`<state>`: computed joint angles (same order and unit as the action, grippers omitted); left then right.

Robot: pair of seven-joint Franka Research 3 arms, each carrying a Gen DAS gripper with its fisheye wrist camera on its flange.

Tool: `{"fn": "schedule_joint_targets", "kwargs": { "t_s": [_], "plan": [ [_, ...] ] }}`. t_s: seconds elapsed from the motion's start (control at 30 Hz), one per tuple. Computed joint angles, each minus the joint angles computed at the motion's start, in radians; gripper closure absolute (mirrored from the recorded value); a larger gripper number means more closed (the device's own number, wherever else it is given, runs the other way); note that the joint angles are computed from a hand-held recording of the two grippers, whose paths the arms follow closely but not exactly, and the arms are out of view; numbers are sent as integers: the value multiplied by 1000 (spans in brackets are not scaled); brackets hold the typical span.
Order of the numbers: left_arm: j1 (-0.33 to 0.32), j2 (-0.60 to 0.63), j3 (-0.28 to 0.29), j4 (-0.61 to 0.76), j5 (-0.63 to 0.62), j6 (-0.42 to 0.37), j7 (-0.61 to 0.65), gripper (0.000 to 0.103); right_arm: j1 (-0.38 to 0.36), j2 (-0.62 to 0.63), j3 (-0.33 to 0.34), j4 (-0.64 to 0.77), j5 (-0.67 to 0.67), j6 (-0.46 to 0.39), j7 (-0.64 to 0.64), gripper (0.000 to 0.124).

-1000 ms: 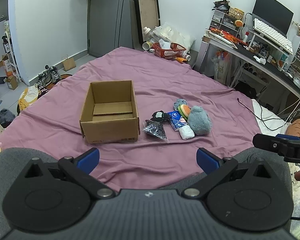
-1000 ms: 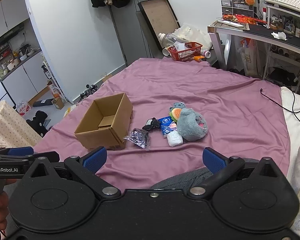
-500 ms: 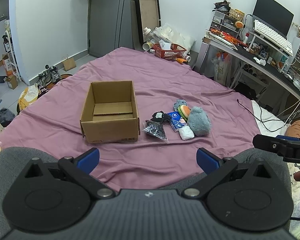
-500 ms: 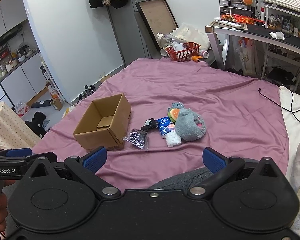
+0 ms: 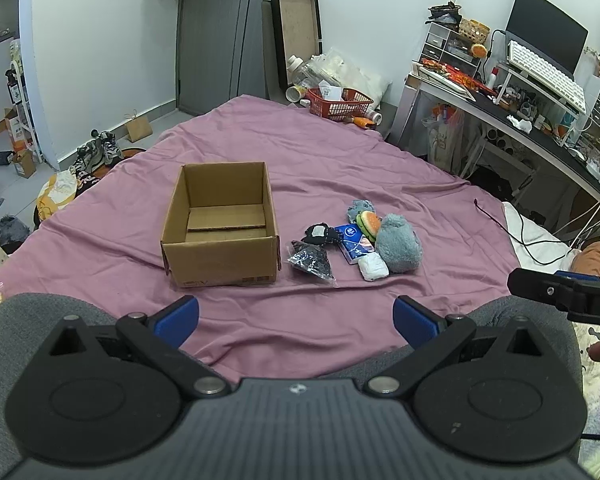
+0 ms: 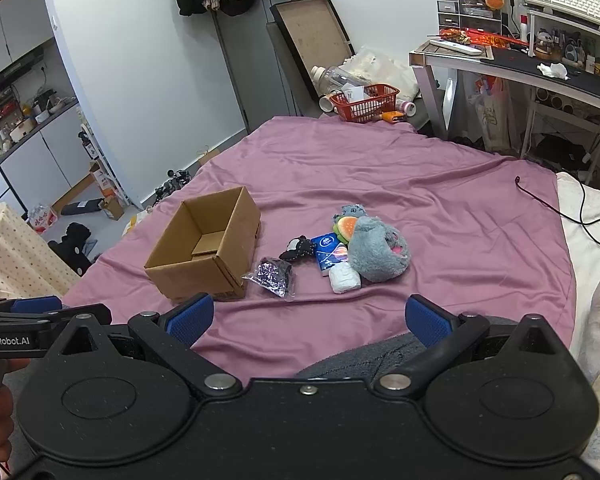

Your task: Organize soft objects

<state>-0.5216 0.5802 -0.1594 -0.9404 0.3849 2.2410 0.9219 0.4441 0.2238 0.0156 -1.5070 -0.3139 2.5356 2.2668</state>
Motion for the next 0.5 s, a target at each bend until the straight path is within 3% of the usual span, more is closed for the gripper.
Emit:
{"fn": "schedule_joint_targets", "kwargs": {
  "t_s": [0.5],
  "plan": [
    [11,-17,-3,-28,1,11,-4,1,2,8,-1,9,3,-3,-10,21]
  ]
}}
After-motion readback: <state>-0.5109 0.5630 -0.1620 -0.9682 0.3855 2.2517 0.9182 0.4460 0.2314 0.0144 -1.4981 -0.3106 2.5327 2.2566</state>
